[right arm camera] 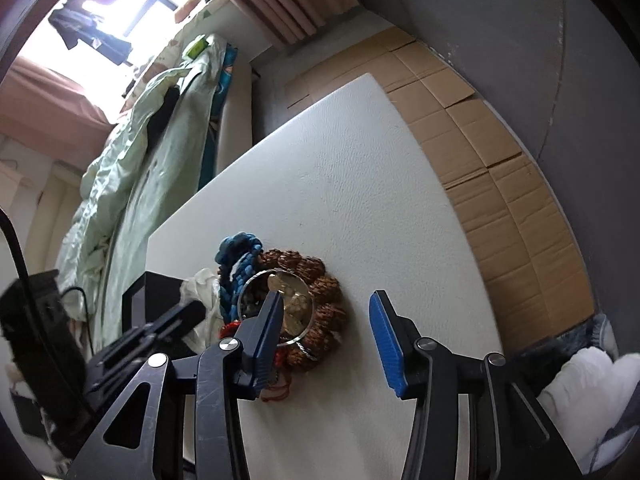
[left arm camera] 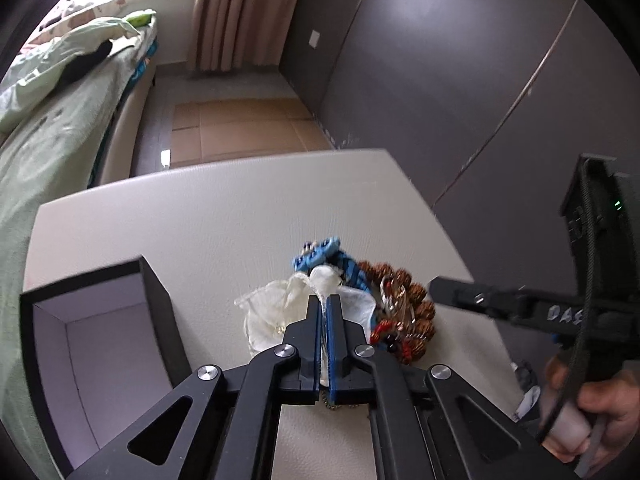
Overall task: Organize jewelry
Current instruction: 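Reach the left tool to the white scrunchie and close on it, then drop the white scrunchie into the black box with left while right grasps the silver hoop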
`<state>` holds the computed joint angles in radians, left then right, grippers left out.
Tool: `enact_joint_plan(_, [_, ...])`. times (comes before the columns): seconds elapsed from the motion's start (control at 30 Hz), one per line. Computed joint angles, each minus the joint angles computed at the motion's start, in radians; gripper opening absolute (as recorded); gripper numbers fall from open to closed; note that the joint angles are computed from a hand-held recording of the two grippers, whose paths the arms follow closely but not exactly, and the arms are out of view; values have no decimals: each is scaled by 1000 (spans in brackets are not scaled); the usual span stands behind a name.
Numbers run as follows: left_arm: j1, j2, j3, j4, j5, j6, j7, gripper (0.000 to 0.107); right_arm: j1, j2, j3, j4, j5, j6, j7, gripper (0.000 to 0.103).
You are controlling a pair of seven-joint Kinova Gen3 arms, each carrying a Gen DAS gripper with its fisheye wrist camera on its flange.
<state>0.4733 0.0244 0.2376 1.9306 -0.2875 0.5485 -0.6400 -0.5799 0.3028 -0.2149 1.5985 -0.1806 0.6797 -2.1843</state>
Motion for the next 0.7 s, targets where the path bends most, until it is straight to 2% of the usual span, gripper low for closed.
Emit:
enact_joint_plan(0.27, [-34,-75,20,25,-41,-18,69,1,2,46,-31,-58,-44,9,85,47])
enact_joint_plan(0.5, [-92,-128,40,46,4,-36,58,1,-63,71,-4,-111,5,32,46,47])
enact_joint_plan(0.6, [-109,-151,50,53,22,-40,44,1,-106,93,20,-156,59,88,-5,36])
enact_joint_plan(0.67, [-122,-162,62,57,30,-42,40,1,-140,103,41,-186,110,133,-47,21])
enact_joint_plan(0.7, [-128,-167,76,59,24,-39,50,1,-150,107,46,-197,125,152,-58,19])
